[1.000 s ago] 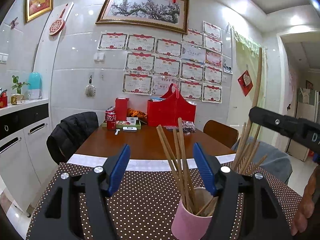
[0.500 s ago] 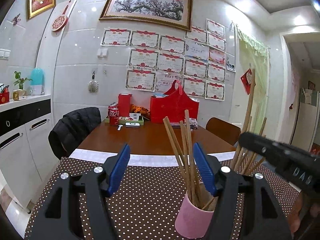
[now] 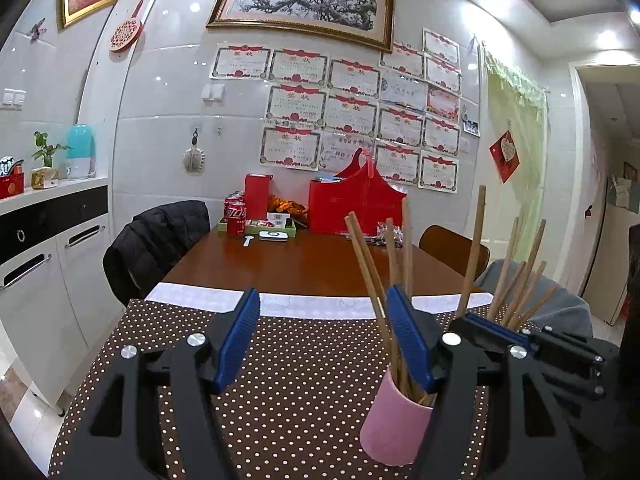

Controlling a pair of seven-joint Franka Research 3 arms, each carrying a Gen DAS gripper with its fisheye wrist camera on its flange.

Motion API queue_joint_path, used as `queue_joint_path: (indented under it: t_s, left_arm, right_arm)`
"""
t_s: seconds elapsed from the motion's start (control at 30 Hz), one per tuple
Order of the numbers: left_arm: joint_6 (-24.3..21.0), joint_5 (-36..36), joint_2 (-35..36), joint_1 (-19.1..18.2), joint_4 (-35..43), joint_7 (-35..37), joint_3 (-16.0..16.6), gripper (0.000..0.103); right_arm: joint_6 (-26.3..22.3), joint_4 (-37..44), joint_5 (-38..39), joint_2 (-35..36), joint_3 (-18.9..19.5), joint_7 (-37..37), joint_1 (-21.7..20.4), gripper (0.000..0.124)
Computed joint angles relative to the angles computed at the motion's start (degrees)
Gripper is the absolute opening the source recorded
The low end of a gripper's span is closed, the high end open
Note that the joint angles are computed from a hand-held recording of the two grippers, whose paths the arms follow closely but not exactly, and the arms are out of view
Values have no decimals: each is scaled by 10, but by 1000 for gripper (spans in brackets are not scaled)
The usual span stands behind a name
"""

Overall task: Organize utensils
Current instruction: 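Lower the chopstick into the pink cup and open the right gripper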

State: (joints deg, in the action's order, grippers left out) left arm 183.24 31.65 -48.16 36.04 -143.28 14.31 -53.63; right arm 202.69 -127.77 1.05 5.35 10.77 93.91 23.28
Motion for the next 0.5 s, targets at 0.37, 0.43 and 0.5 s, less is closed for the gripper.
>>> queue_joint_path:
  t_s: [0.37, 0.43, 0.5]
  left_arm:
    - [-20, 10, 11, -19, -5, -1, 12, 65]
    - [-23, 14, 8, -24, -8, -4, 15, 65]
    - [-29, 18, 5, -32, -11, -7, 21, 65]
  right_arm:
    - [-12, -2, 4, 10, 5, 2, -3, 7]
    - [-7, -7, 4, 7, 6, 7, -5, 7]
    - [1, -12, 5, 2, 5, 10, -4, 7]
